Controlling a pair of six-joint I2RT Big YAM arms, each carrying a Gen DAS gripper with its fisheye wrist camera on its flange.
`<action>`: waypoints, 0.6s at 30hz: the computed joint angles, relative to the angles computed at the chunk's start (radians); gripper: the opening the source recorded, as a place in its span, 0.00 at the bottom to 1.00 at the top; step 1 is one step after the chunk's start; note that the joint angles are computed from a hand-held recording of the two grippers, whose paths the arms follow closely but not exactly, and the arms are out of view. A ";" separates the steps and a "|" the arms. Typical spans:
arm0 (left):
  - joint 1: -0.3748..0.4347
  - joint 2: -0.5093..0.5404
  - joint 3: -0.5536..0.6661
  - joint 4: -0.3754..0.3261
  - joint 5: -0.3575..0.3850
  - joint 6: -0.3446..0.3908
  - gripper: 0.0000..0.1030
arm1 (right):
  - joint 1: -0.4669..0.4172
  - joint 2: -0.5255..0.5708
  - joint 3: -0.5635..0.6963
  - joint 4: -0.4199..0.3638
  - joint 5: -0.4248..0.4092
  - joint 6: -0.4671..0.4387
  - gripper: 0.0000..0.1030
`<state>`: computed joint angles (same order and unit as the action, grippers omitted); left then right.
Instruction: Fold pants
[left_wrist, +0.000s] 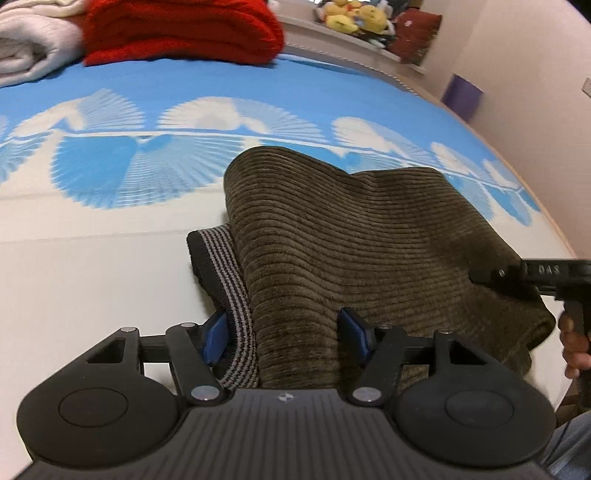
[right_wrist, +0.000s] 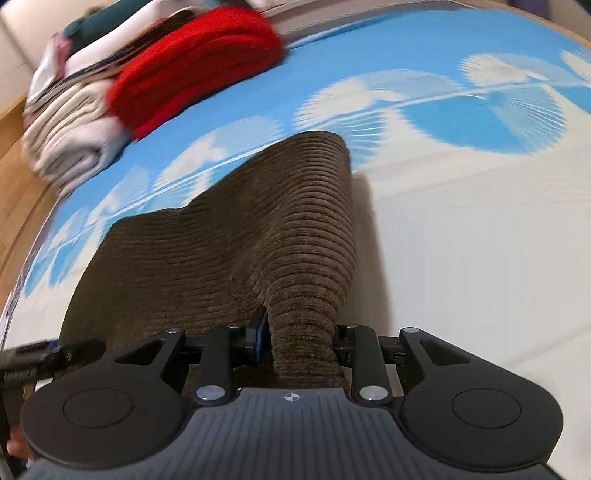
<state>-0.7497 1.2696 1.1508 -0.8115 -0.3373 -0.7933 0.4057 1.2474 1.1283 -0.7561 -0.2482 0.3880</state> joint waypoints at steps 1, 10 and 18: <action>-0.001 0.012 0.005 0.017 0.006 -0.004 0.67 | -0.030 -0.005 -0.009 0.009 -0.017 -0.004 0.28; -0.004 0.030 0.022 -0.005 -0.013 0.029 0.68 | -0.030 0.012 -0.009 -0.012 0.088 -0.091 0.61; -0.073 0.015 -0.001 -0.044 -0.123 0.125 0.71 | 0.012 -0.126 -0.077 -0.099 0.189 -0.325 0.47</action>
<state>-0.8230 1.2842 1.1498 -0.8553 -0.4607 -0.6679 0.4179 1.1212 1.0518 -0.8553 -0.0592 0.0632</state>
